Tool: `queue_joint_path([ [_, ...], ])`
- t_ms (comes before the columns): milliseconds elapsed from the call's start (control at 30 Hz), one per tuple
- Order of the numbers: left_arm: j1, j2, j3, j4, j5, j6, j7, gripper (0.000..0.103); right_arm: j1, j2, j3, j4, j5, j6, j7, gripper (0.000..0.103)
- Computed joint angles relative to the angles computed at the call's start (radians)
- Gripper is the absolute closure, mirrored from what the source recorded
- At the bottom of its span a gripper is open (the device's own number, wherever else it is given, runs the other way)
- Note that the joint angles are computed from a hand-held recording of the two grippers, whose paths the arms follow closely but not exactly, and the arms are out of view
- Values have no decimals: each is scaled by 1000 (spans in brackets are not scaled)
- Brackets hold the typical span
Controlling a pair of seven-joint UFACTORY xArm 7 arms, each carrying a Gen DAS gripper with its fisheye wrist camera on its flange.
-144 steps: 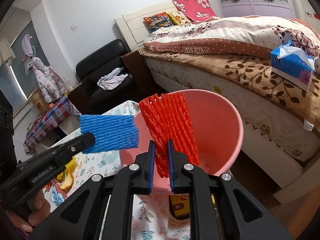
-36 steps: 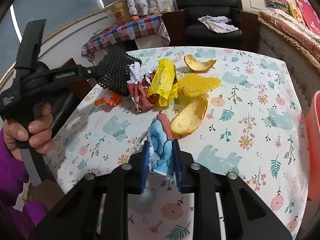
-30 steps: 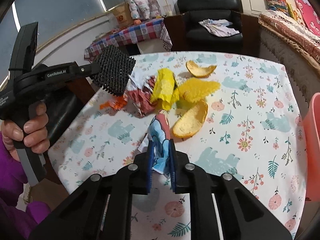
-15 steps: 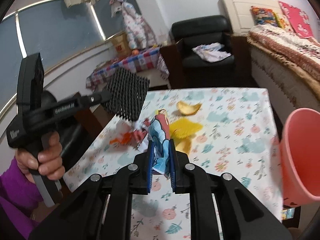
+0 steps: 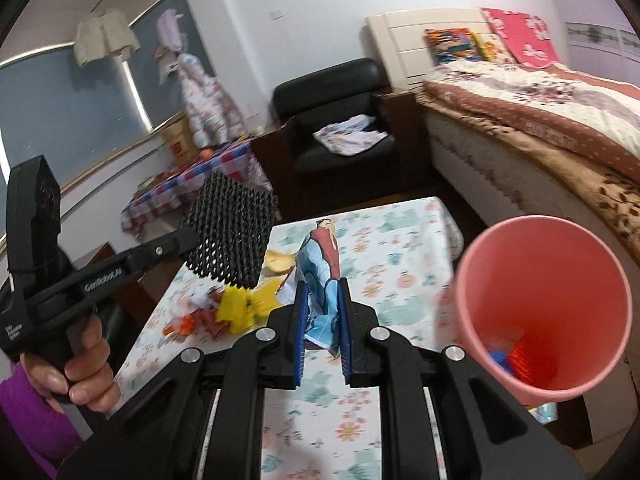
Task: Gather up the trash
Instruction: 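Carry the net and wrapper over the pink bucket and open both tools to drop them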
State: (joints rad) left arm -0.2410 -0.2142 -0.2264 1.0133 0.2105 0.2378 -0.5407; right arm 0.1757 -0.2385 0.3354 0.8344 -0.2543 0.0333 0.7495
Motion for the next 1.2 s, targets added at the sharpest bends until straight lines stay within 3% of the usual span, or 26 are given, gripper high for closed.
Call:
queue_joint_path([
  [167, -32, 87, -20, 84, 20, 0, -1, 95, -179, -62, 103, -32, -103, 28, 141, 89],
  [367, -104, 207, -16, 204, 83, 8, -19, 95, -305, -107, 157, -48, -203, 82, 265, 89],
  [633, -222, 348, 26, 349, 115, 47, -2, 95, -331, -139, 112, -93, -266, 145, 369, 89],
  [1200, -387, 586, 93, 620, 102, 134, 56, 95, -334, -140, 26, -147, -337, 185, 442, 89],
])
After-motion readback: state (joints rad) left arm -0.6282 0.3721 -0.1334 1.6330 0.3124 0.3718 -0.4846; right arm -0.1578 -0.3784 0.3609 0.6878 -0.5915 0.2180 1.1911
